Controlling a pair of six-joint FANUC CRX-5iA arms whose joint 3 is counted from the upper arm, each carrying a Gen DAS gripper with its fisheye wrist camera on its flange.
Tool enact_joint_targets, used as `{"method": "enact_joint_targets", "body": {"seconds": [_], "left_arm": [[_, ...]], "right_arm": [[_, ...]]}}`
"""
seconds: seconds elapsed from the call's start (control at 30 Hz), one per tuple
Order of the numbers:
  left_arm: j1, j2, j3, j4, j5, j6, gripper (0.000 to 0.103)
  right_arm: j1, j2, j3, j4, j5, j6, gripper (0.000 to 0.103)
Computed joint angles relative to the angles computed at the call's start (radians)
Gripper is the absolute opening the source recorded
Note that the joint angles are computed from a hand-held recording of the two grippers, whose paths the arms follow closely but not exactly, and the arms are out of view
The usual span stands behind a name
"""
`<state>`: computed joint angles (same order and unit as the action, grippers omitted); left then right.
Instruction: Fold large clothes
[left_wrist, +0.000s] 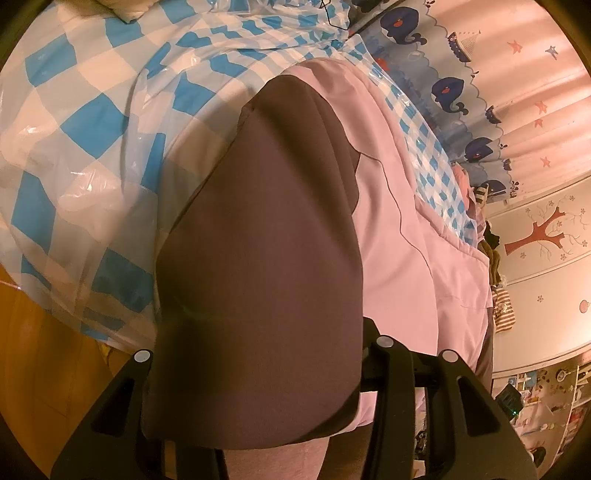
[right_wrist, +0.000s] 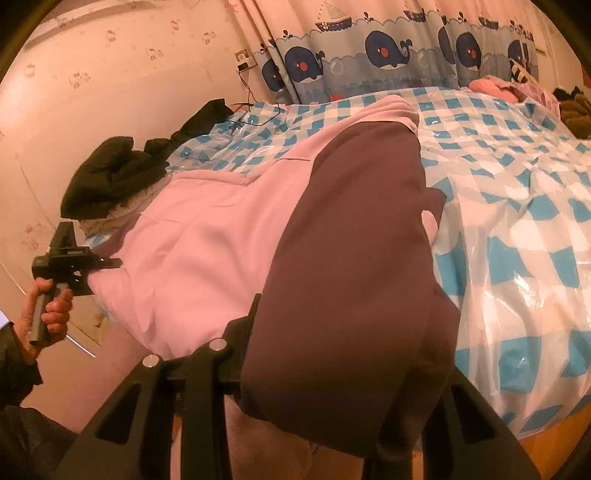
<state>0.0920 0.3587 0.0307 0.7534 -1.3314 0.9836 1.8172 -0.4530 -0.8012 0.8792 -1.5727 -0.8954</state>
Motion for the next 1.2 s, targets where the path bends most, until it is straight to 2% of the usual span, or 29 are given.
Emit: {"method": "enact_joint_targets", "body": {"seconds": [0.2, 0.27, 0.3, 0.4, 0.43, 0.57, 0.63, 0.7, 0.77, 0.83, 0.97, 1.03, 1.07, 1.1, 1.13, 1.2], "left_arm": [[0.014, 0.018, -0.014, 0.015, -0.001, 0.027, 0.062], [0.019, 0.018, -0.03, 0.03, 0.001, 0.019, 0.065], [0.022, 0.02, -0.039, 0.042, 0.003, 0.016, 0.065], [0.029, -0.01, -0.094, 0.109, 0.031, -0.042, 0.048], [0.029, -0.019, -0.102, 0.116, 0.034, -0.065, 0.045], [0.035, 0.001, -0.093, 0.113, 0.005, -0.084, 0.044], [0.041, 0.03, -0.086, 0.124, -0.016, -0.068, 0.054], [0.039, 0.053, -0.078, 0.141, -0.023, -0.057, 0.055], [0.025, 0.053, -0.073, 0.152, 0.014, -0.06, 0.055], [0.011, 0.052, -0.071, 0.179, 0.045, -0.08, 0.045], [0.02, 0.071, -0.071, 0.196, 0.016, -0.104, 0.044], [0.038, 0.081, -0.082, 0.205, -0.019, -0.12, 0.053], [0.046, 0.083, -0.086, 0.206, -0.026, -0.114, 0.058], [0.052, 0.081, -0.088, 0.199, -0.025, -0.11, 0.069], [0.057, 0.078, -0.088, 0.189, -0.015, -0.101, 0.077], [0.059, 0.084, -0.085, 0.203, -0.016, -0.098, 0.078]], "right_arm": [[0.093, -0.165, -0.18, 0.084, 0.08, -0.288, 0.04], [0.105, -0.201, -0.223, 0.119, 0.099, -0.349, 0.041], [0.104, -0.207, -0.231, 0.131, 0.101, -0.359, 0.041], [0.073, -0.172, -0.185, 0.126, 0.09, -0.287, 0.041], [0.063, -0.164, -0.172, 0.125, 0.086, -0.268, 0.041], [0.049, -0.201, -0.19, 0.107, 0.111, -0.296, 0.041], [0.06, -0.223, -0.222, 0.1, 0.135, -0.347, 0.041], [0.078, -0.233, -0.233, 0.1, 0.12, -0.374, 0.041], [0.04, -0.212, -0.206, 0.089, 0.129, -0.336, 0.041], [0.013, -0.2, -0.191, 0.086, 0.139, -0.316, 0.041], [0.034, -0.227, -0.21, 0.064, 0.164, -0.367, 0.045], [0.124, -0.248, -0.236, 0.056, 0.114, -0.476, 0.053], [0.17, -0.244, -0.233, 0.04, 0.071, -0.512, 0.053], [0.224, -0.233, -0.219, 0.015, 0.011, -0.546, 0.054], [0.252, -0.212, -0.186, -0.02, -0.043, -0.546, 0.055], [0.204, -0.156, -0.094, -0.077, -0.077, -0.416, 0.055]]}}
